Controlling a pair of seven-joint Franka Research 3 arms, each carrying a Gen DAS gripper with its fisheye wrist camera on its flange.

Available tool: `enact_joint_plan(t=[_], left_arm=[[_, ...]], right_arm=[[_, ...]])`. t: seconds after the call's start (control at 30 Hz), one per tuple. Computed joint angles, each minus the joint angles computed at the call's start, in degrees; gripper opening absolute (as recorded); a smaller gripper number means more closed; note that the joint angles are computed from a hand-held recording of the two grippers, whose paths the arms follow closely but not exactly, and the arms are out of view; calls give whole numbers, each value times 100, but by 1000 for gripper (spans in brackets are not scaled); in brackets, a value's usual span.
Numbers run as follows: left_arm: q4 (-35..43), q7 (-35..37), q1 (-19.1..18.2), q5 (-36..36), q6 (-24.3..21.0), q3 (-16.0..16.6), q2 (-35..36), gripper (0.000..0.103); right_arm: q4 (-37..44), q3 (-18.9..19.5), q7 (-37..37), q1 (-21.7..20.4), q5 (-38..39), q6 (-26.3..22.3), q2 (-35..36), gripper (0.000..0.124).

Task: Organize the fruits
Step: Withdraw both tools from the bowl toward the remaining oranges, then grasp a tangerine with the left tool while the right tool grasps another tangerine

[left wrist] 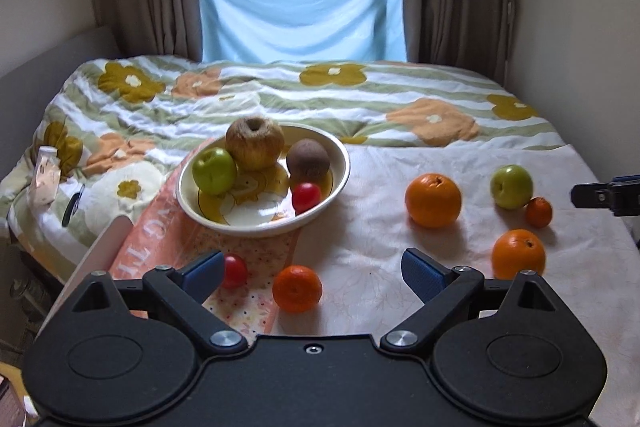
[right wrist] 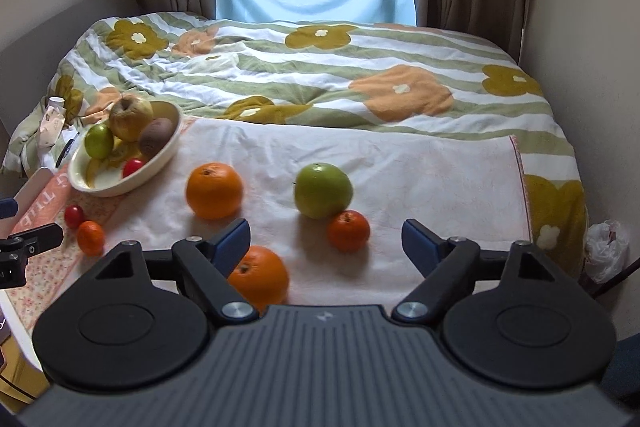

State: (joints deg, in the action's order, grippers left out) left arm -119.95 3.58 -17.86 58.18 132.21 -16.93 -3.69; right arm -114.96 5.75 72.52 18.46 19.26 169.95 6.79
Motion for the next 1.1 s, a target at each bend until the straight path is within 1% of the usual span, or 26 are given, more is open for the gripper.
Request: enact_joint_plan(t=[0.13, 0.23, 0.3, 0.4, 0.47, 0.67, 0.73, 0.77, 0.87, 0.9, 1.1], left_arm=[[252, -36, -6, -6, -142, 61, 383, 92], [364, -2, -30, -55, -190, 154, 571, 88], [420, 46, -44, -148, -223, 207, 673, 84], [457, 127, -53, -355, -223, 271, 777, 75], [449, 161, -52, -470, -212, 308, 814, 73], [457, 227, -54, -627, -202, 368, 900, 62], [437, 192, -42, -649, -148, 391, 893, 62], [437, 178, -37, -649, -128, 399, 894, 60], [457, 196, -16, -659, 5, 414, 912, 45], [487, 225, -23, -647, -13, 412, 933, 44], [454, 267, -35, -641, 17, 417, 905, 43]], right_arm=[[223, 40, -274, -138, 228, 3, 308, 92], [392, 73, -448, -226, 363, -58, 519, 85], [496, 89, -531, -263, 411, -102, 639, 84], [595, 98, -627, -299, 441, -157, 770, 81], [671, 102, -651, -312, 457, -216, 853, 80], [877, 83, -628, -289, 426, -330, 1067, 75], [937, 82, -631, -282, 393, -354, 1124, 75], [962, 86, -637, -284, 386, -373, 1145, 74], [1035, 109, -640, -285, 395, -419, 1213, 72], [1056, 114, -638, -283, 400, -424, 1236, 71], [1191, 149, -649, -280, 415, -463, 1355, 67]])
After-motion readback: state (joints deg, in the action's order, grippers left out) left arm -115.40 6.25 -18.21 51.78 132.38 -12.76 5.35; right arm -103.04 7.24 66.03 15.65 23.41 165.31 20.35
